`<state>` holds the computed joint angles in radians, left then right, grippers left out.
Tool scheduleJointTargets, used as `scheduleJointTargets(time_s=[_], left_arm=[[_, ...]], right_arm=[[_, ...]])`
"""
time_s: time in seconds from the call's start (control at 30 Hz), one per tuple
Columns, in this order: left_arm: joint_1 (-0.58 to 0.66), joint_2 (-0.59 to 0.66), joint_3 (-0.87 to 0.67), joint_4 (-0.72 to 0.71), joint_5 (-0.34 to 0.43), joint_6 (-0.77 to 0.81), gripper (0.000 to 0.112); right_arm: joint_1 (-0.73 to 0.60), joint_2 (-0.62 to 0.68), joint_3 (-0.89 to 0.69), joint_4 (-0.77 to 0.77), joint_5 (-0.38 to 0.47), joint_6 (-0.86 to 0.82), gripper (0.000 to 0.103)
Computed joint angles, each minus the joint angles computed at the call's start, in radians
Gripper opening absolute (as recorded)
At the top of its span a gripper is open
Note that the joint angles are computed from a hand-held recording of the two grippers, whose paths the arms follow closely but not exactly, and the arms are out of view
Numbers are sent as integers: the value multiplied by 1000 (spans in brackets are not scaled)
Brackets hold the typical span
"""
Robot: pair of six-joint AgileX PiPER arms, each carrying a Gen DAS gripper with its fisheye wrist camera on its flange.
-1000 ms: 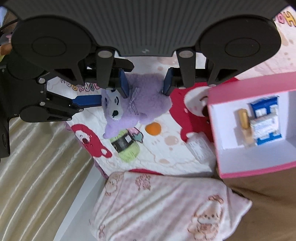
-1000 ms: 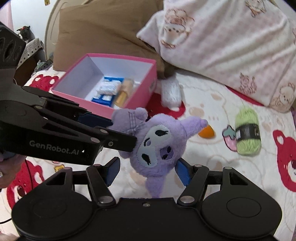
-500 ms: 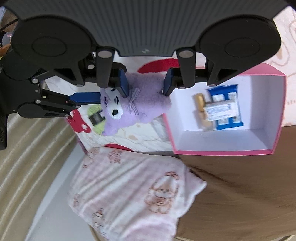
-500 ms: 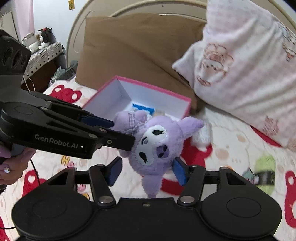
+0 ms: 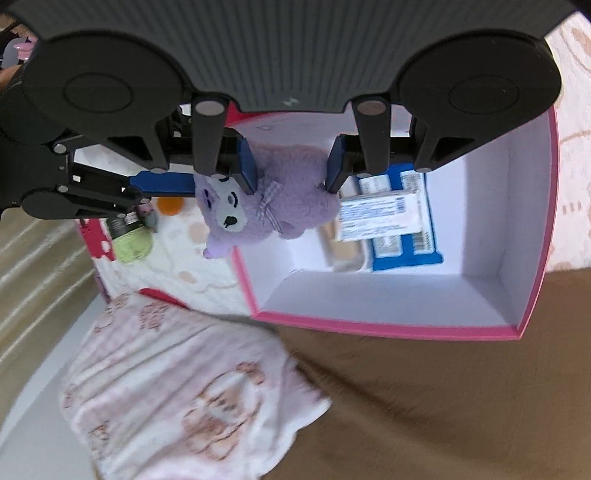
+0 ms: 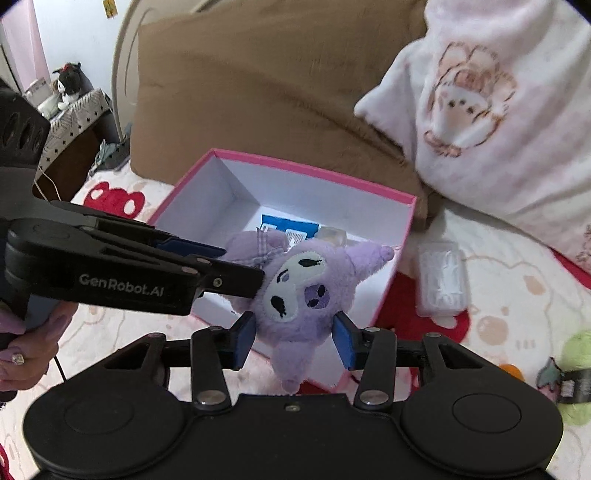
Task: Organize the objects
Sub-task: 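Lower the plush into the pink box and open the left gripper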
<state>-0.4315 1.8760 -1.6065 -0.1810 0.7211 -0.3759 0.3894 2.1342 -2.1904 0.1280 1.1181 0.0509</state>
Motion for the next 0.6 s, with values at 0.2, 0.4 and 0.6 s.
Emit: scheduleJointTargets(time_s=[0.2, 0.4, 0.6], left_arm=[[35, 67, -11, -14, 15, 16, 38], [50, 134, -38, -38, 21, 32, 37], [43, 186, -109, 11, 66, -15, 43]], right_arm=[[-11, 139, -135, 52, 51, 23, 51], [-5, 232, -245, 25, 90, 30, 51], [-4, 243, -257, 26, 92, -24, 51]])
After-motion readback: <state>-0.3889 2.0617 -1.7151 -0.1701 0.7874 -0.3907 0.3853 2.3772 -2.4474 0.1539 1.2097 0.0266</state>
